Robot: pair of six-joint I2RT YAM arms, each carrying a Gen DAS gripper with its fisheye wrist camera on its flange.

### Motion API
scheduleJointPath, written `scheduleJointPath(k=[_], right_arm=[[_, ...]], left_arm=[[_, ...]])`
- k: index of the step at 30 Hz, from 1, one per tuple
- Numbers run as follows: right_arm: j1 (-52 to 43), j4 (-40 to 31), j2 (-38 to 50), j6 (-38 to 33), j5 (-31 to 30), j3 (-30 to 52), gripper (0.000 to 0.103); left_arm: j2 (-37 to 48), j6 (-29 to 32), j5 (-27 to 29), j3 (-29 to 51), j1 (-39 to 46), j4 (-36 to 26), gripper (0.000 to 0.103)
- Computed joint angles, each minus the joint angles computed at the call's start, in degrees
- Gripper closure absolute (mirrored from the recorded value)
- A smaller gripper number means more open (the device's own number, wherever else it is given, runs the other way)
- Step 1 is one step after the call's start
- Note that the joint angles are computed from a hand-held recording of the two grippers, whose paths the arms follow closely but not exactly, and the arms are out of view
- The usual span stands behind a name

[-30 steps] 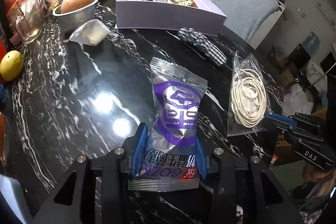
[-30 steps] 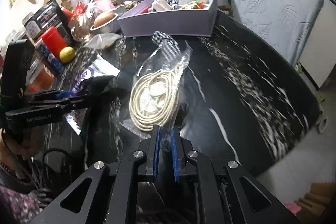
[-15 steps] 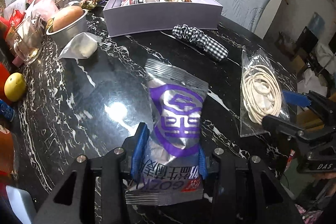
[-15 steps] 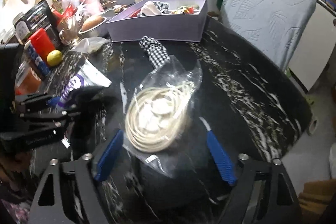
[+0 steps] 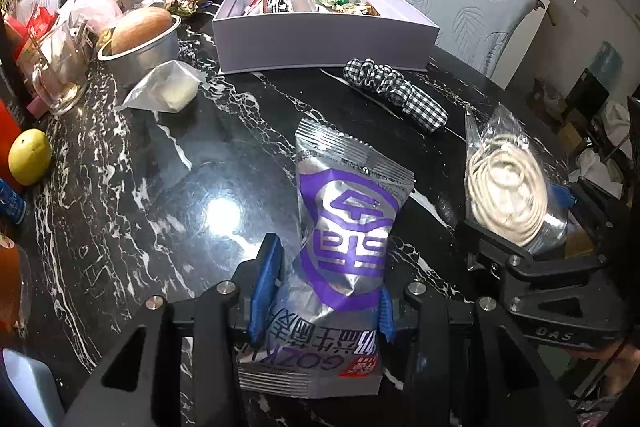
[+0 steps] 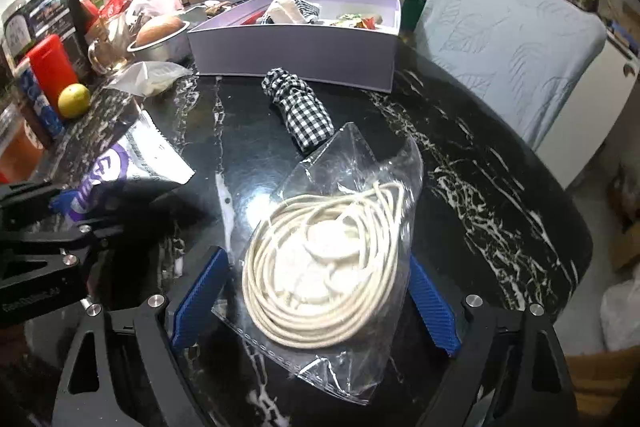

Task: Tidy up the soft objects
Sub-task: 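Grasp the clear bag of white cable with the right gripper and lift it, then carry the purple bag with the left tool while the right carries the cable bag to the box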

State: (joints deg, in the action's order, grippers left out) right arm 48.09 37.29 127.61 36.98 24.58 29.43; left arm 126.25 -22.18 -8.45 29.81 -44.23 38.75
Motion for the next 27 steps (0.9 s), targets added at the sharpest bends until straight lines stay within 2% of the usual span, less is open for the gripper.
scheduleJointPath(k=[1, 3, 5, 6, 7, 12, 17, 27], right_arm=[[0.4, -0.99, 0.11, 0.07, 1.2, 0.47, 0.024], [0.4, -0.1, -0.13, -0.23, 1.15, -0.03, 0.03], [0.71, 1.67, 0.0, -1.05, 1.28, -0.74, 0.041], [0.94, 2.41, 0.14, -1.03, 1.58, -1.07, 0.043], [0.98, 3.48, 0.24, -0.9, 1.74, -1.61, 0.052], [-0.38, 8.96, -0.49, -0.91, -0.86, -5.26, 0.062], [-3.77, 17.33, -0.71, -0.22, -8.15, -9.55, 0.07], [-0.58, 20.23, -4.35, 2.53, -6.42, -14.17, 0.074]], left_arm=[[0.1, -0.04, -0.18, 0.12, -0.11, 0.03, 0.061], [0.35, -0.08, 0.14, 0.26, 0.04, 0.47, 0.061], [0.94, 0.04, 1.26, -0.1, 0.73, 2.54, 0.061], [1.14, -0.02, 1.61, -0.11, 1.07, 3.04, 0.061], [1.15, -0.02, 1.92, -0.09, 1.25, 3.14, 0.061], [0.13, -0.97, 3.59, -0.47, 1.86, 3.52, 0.067], [-3.14, -0.16, 2.75, -2.19, 0.82, 4.66, 0.067], [-8.47, 1.04, 1.71, -3.94, -0.25, 4.71, 0.067]])
